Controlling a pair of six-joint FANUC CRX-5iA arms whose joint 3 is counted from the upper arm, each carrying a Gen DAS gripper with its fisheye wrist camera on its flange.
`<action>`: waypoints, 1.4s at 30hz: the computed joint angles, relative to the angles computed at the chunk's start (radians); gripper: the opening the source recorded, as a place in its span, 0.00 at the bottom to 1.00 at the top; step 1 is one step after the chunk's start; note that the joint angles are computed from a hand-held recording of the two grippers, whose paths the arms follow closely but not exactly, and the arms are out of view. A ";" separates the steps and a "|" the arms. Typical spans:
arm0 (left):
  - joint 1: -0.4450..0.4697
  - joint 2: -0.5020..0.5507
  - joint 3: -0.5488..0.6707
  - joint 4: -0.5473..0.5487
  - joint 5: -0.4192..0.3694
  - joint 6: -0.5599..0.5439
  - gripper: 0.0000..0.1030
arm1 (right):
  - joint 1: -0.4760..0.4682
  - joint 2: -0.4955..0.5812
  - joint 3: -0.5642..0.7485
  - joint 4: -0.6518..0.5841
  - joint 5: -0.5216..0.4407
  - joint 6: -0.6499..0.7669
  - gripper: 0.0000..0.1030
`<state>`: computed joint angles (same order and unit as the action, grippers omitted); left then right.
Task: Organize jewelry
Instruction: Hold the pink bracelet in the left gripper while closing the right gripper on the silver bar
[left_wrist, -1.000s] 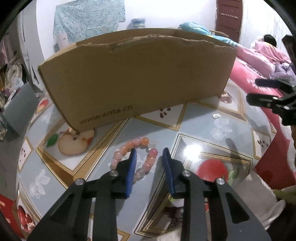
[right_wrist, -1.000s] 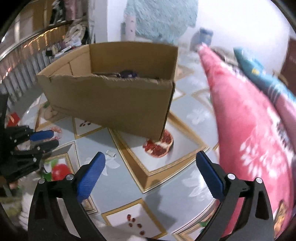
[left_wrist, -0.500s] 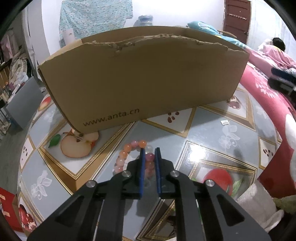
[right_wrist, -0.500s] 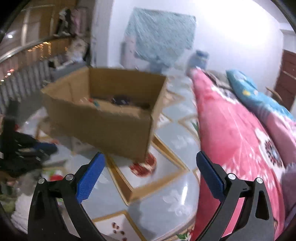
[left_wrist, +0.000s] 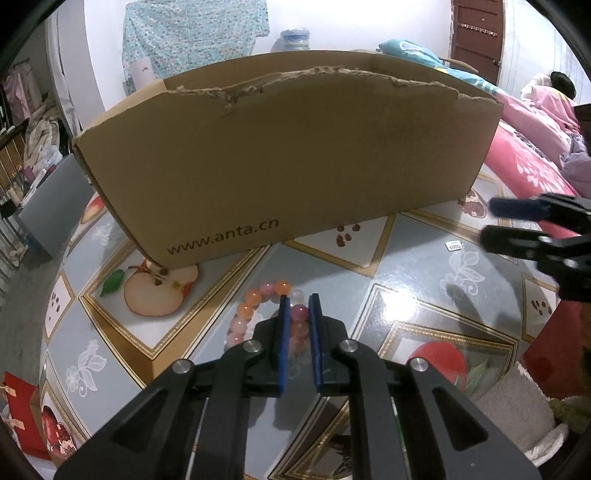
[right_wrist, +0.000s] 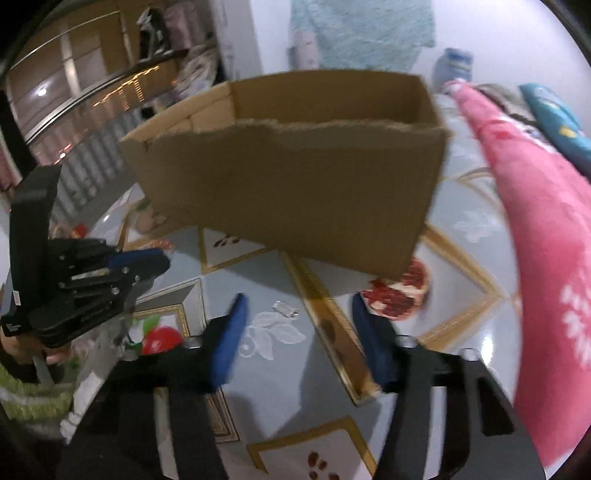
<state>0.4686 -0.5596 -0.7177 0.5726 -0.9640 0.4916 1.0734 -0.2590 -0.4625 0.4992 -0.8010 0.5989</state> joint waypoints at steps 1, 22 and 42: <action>0.003 -0.001 -0.002 0.003 -0.001 -0.003 0.09 | -0.016 0.014 0.020 -0.044 0.006 0.053 0.37; 0.026 0.001 -0.010 0.032 -0.020 -0.034 0.09 | -0.011 0.094 0.107 -0.124 -0.074 0.239 0.17; 0.031 0.001 -0.012 0.042 -0.026 -0.043 0.09 | -0.034 0.084 0.118 -0.169 -0.053 0.198 0.00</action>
